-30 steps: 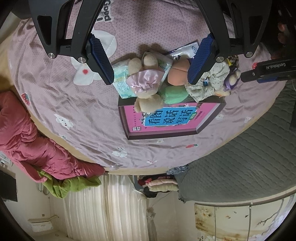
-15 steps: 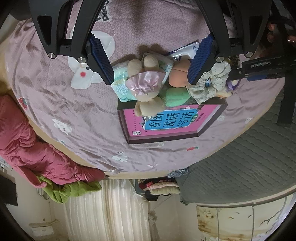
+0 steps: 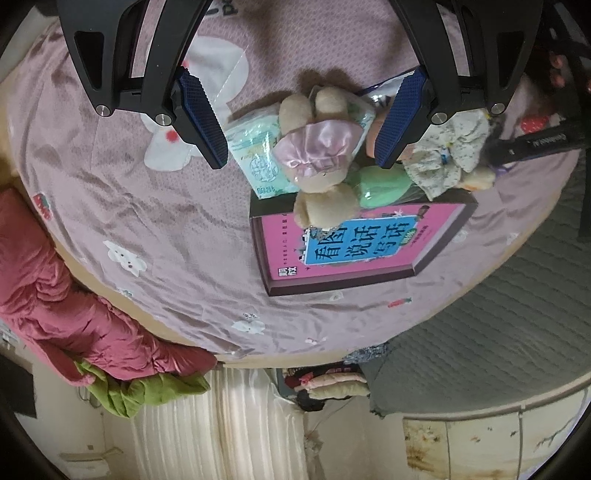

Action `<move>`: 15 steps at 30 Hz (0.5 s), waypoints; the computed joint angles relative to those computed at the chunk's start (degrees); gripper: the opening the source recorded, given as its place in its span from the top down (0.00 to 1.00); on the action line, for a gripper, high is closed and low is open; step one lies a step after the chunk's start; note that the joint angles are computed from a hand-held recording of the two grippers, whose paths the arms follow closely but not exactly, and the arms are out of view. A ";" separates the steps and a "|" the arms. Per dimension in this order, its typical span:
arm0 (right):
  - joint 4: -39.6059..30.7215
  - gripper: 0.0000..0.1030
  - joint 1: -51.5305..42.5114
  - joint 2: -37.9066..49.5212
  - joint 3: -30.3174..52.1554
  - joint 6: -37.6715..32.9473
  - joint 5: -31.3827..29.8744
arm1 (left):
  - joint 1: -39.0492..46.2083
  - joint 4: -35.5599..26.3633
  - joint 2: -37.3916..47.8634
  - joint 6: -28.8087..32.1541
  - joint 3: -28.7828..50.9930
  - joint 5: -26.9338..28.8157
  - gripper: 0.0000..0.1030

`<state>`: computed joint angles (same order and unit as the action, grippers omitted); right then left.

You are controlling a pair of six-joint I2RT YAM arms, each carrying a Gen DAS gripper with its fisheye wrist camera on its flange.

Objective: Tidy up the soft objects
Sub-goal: 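Move left tool to the purple-dress teddy bear while right tool approaches the pink-dress bear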

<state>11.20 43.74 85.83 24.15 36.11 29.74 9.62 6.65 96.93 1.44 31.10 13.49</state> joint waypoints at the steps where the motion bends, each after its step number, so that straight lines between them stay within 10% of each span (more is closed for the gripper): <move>1: 0.30 0.20 -0.47 0.78 0.41 -0.88 -0.29 | -0.06 0.07 0.73 0.08 0.55 0.31 0.29; 15: 1.22 0.20 -4.72 9.56 5.87 -7.27 -3.46 | -2.14 1.42 7.97 -1.04 4.99 -0.73 0.29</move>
